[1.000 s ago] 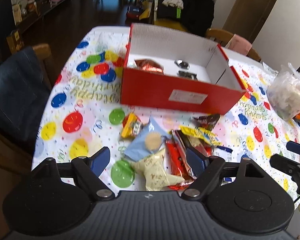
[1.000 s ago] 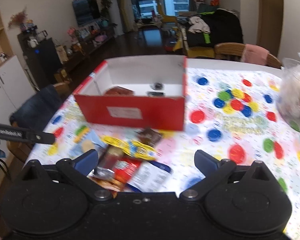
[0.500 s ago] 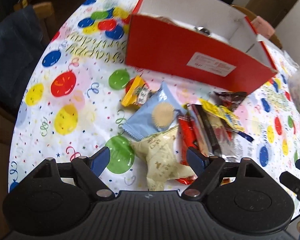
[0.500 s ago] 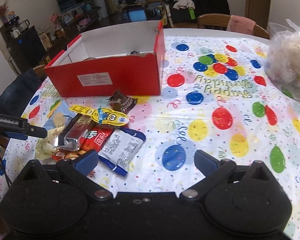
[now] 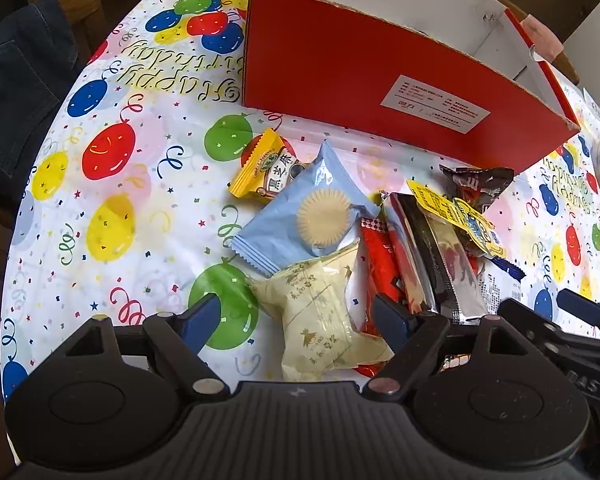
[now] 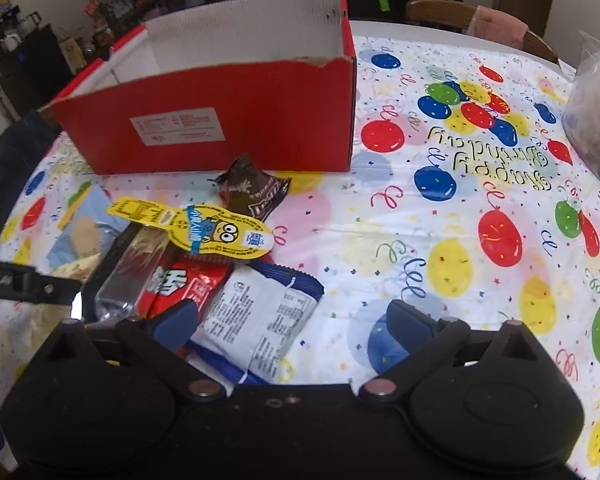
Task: Organize snacks
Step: 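Withdraw both tools from the box back toward the snack pile, then grasp the cream cookie packet with the left tool while the right tool grasps the white-blue packet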
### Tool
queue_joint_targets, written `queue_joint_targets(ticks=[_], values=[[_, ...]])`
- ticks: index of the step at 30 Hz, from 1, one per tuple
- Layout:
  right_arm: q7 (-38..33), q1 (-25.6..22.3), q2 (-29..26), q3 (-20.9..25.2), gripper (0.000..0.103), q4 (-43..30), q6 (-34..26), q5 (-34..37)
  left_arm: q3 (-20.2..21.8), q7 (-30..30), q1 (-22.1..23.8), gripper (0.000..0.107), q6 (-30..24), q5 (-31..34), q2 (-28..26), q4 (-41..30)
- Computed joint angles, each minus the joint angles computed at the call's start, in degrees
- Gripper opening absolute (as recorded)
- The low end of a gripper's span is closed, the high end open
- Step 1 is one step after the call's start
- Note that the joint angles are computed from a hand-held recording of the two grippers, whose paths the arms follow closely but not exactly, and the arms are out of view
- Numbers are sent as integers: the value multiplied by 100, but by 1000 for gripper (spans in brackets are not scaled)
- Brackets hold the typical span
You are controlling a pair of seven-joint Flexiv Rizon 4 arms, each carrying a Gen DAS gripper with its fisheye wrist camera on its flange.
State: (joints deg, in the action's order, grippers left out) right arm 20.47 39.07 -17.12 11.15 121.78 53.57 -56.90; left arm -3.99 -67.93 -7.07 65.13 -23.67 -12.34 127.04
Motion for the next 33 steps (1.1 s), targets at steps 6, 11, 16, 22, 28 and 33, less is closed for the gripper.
queue_joint_targets(ticks=[6, 11, 16, 22, 28, 33], values=[[-298, 143, -291, 8, 100, -353, -527, 385, 28, -110, 13, 82, -50, 114, -67, -69], [-418, 250, -415, -20, 100, -555, -794, 537, 2, -83, 21, 81, -52, 108, -92, -70], [-508, 327, -457, -2, 99, -630, -988, 716, 15, -87, 15, 68, -192, 207, -115, -109], [-673, 380, -468, 28, 88, -609, -939, 822, 5, 37, 37, 58, -207, 148, -81, -29], [-551, 340, -387, -10, 66, -474, -620, 656, -1, 210, 61, 39, -305, -10, 7, 33], [-454, 358, -333, -9, 49, -435, -627, 568, 57, 207, 56, 35, -336, 32, 70, 63]])
